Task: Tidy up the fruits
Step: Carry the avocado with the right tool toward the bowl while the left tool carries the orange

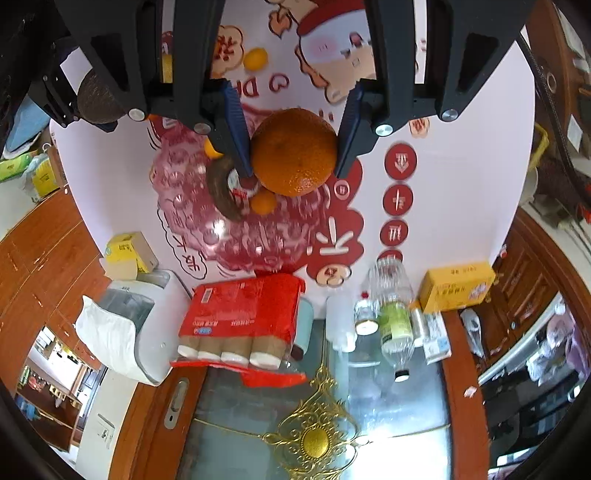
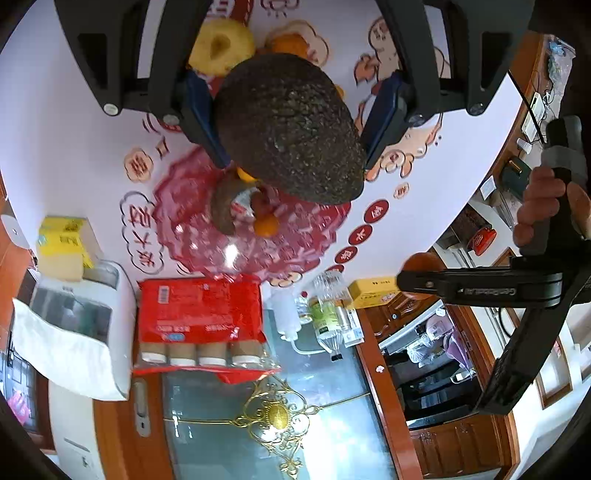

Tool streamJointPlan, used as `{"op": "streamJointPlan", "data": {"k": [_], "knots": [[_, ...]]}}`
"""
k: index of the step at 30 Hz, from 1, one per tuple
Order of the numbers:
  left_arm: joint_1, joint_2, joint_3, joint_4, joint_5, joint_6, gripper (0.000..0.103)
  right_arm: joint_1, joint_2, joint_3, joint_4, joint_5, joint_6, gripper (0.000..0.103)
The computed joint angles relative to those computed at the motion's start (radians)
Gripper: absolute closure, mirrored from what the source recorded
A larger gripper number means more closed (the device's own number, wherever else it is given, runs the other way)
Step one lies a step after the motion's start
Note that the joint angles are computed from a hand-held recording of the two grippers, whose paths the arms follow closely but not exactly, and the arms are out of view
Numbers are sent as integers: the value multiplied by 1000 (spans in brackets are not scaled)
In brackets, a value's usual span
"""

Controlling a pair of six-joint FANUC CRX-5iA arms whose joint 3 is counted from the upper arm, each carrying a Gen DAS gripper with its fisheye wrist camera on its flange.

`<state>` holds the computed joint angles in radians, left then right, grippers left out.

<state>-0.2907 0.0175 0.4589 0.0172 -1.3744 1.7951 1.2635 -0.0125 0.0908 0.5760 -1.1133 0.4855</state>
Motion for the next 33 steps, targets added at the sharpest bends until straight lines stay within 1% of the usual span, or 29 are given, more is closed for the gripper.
{"op": "streamJointPlan", "data": {"k": [6, 10, 12, 15, 18, 20, 22, 28, 33], "knots": [[21, 51, 46, 13, 44, -36, 60, -51, 79, 75, -18, 47, 18, 32], [46, 84, 40, 65, 73, -75, 60, -79, 124, 106, -11, 73, -2, 32], [58, 98, 24, 102, 85, -104, 60, -89, 146, 116, 2, 74, -13, 32], [67, 107, -15, 143, 118, -134, 60, -109, 159, 116, -18, 96, -21, 32], [77, 112, -84, 198, 175, -158, 60, -123, 167, 100, -31, 118, -44, 32], [79, 120, -114, 226, 196, -171, 60, -134, 169, 82, -52, 142, -60, 32], [79, 136, -131, 242, 199, -180, 60, -145, 178, 84, -91, 146, -50, 32], [69, 181, -129, 249, 182, -201, 60, -162, 215, 117, -190, 130, -22, 32], [61, 198, -124, 249, 172, -198, 60, -167, 231, 135, -232, 129, 5, 32]]}}
